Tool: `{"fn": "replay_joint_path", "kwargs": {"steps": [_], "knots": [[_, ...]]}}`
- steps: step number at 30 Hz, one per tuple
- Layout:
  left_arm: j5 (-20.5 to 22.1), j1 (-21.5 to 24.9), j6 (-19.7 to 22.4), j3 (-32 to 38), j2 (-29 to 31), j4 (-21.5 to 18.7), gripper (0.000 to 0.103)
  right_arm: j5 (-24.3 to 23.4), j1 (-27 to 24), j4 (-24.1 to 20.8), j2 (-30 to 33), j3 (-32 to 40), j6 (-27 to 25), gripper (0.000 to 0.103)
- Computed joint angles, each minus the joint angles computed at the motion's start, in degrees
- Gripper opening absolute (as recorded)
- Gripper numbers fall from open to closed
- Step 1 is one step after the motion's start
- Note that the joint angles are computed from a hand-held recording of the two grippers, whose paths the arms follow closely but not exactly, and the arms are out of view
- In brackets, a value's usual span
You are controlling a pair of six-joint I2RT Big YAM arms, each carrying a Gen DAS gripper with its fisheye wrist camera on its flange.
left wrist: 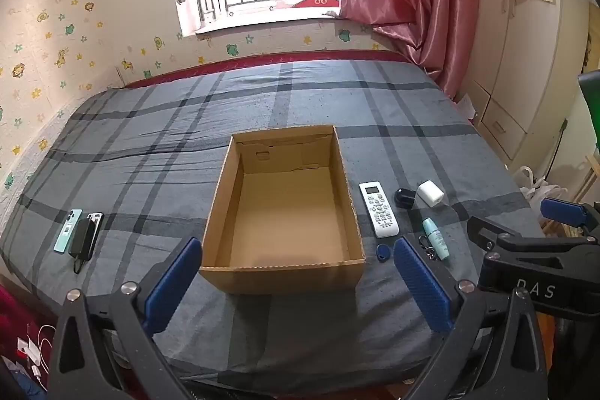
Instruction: Organize rigid objects
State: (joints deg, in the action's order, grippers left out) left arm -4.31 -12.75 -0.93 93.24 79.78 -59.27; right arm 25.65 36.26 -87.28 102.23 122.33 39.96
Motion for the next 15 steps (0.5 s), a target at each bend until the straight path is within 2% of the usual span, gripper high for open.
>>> {"fn": "replay_joint_path", "kwargs": {"steps": [15], "knots": [[0.0,0.1,0.2,-0.7,-0.3,0.6,0.103,-0.2,-0.1,0.1,0.4,0.6,-0.2,0.103]]}}
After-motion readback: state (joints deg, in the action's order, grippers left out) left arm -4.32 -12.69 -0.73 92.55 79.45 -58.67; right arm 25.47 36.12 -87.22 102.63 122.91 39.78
